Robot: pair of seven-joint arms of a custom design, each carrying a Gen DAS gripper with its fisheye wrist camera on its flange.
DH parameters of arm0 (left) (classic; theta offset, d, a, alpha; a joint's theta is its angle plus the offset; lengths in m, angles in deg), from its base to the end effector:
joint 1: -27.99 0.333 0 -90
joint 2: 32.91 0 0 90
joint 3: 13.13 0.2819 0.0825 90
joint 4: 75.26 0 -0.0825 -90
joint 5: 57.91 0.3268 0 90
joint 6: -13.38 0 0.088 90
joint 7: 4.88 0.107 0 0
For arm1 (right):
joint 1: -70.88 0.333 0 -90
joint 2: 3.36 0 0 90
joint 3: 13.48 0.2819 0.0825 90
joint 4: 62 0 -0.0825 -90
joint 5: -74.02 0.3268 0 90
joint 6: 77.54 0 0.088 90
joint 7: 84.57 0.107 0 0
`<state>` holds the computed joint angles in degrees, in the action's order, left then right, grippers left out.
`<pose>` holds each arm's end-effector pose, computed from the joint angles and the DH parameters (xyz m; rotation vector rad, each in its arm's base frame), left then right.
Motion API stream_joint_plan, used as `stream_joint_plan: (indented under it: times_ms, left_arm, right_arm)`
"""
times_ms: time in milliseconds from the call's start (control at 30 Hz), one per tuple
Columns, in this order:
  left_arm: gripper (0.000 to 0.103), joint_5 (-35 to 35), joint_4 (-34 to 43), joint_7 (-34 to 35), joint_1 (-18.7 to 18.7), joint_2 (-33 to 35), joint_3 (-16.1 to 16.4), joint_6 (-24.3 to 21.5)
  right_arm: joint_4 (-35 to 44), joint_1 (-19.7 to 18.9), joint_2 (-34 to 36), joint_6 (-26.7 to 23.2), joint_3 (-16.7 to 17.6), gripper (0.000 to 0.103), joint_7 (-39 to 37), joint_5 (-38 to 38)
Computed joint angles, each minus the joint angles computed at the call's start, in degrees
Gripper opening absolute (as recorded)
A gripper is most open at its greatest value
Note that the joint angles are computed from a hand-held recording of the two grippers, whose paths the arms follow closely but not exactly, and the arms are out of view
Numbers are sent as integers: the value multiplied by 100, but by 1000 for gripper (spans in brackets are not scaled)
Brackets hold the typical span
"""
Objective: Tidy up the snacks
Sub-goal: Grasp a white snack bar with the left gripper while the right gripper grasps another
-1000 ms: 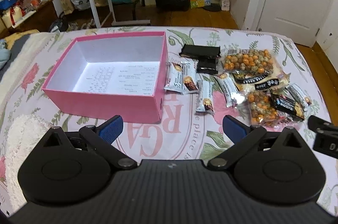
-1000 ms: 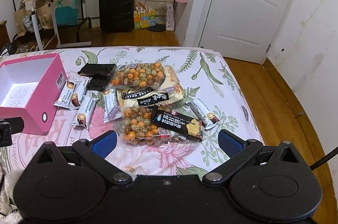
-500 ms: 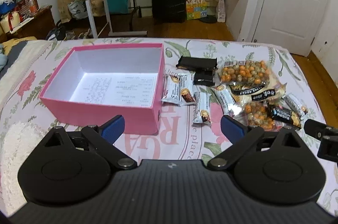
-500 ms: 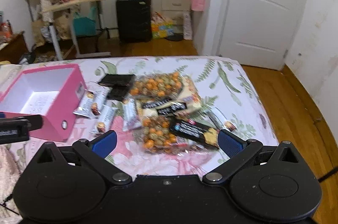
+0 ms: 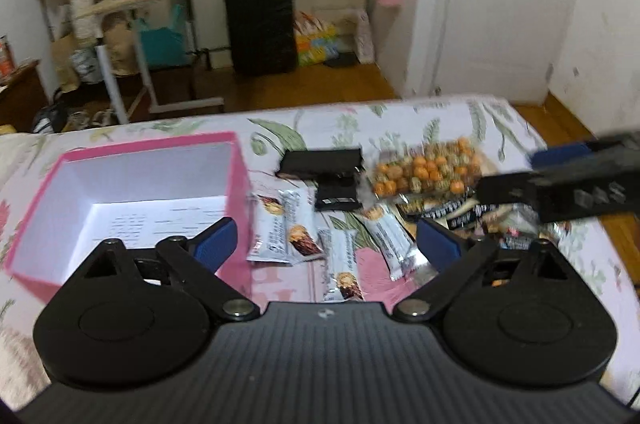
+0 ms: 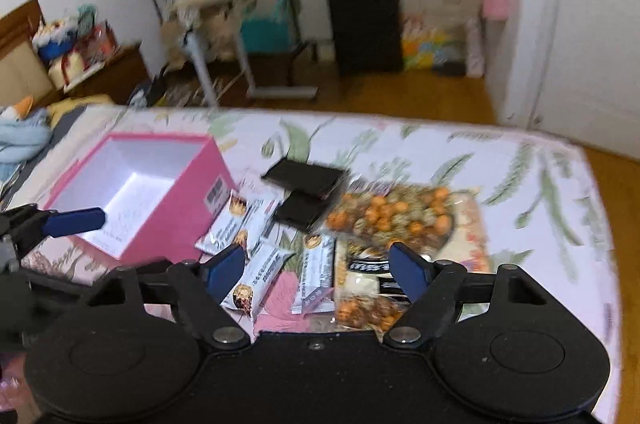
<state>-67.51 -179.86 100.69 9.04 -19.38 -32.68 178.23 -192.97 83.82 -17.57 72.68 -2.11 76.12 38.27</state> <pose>0.4939 -0.3568 0.5032 -1.0383 2.4118 -1.0930 0.4214 0.2114 0.5053 -1.4430 2.0470 -0.6263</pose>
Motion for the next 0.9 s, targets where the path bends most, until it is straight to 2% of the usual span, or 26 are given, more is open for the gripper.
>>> stream_joint_plan:
  times_ms: [33, 100, 133, 167, 233, 300, 400, 467, 500, 533, 600, 633, 700, 767, 800, 833, 867, 900]
  left_arm:
    - [95, -78, 165, 174, 39, 161, -87, -127]
    - [86, -491, 578, 669, 227, 573, -375, -474]
    - [81, -585, 725, 717, 214, 763, -394, -503]
    - [80, -492, 822, 640, 108, 900, -300, -506]
    - [78, -389, 1142, 645, 30, 1235, -255, -697]
    - [72, -294, 1293, 636, -46, 1469, -211, -723]
    - [66, -64, 1537, 649, -163, 1778, -140, -840]
    - [60, -194, 1565, 820, -37, 1914, -310, -779]
    - [59, -162, 1515, 754, -93, 1946, -247, -598]
    - [56, -7, 1502, 583, -238, 1973, -75, -467]
    - [52, 254, 1611, 358, -386, 2087, 108, -452]
    - [52, 282, 1657, 369, -344, 2148, 56, -483]
    - [52, 275, 1914, 610, -192, 2332, -154, -881]
    - [55, 349, 2189, 670, -246, 2504, -118, -1282]
    - [56, 470, 2267, 518, -383, 2552, 46, -1323]
    - [56, 476, 2382, 439, -407, 2618, 76, -1424]
    - [54, 417, 2435, 394, -374, 2646, 47, -1486]
    - [51, 338, 2494, 333, -334, 2669, 16, -1549]
  right_arm:
    - [2, 30, 184, 271, -164, 81, -236, 229]
    - [-72, 70, 521, 863, -419, 75, -609, 770]
    - [-136, 59, 633, 1117, -469, 71, -652, 934]
    - [-222, 16, 775, 1521, -524, 70, -663, 1021]
    - [-359, -210, 991, 2245, -504, 67, -211, 611]
    - [-366, -93, 1242, 2521, -613, 66, -705, 1229]
    - [-151, 59, 1577, 2409, -669, 62, -1282, 1695]
    - [159, 232, 1803, 1935, -828, 60, -973, 1139]
    - [257, 300, 1891, 1784, -888, 58, -911, 982]
    - [301, 329, 1959, 1689, -919, 52, -989, 992]
    - [417, 411, 2042, 1326, -949, 43, -1139, 1035]
    - [413, 439, 2073, 1332, -990, 43, -1092, 981]
    - [304, 436, 2083, 1572, -1051, 44, -1049, 1023]
    - [264, 432, 2111, 1718, -1075, 46, -1114, 1103]
    - [290, 435, 2167, 1762, -1087, 47, -1188, 1116]
    - [305, 447, 2199, 1769, -1096, 47, -1297, 1111]
    - [333, 493, 2220, 1753, -1141, 46, -1293, 1021]
    - [339, 571, 2217, 1747, -1225, 40, -1114, 835]
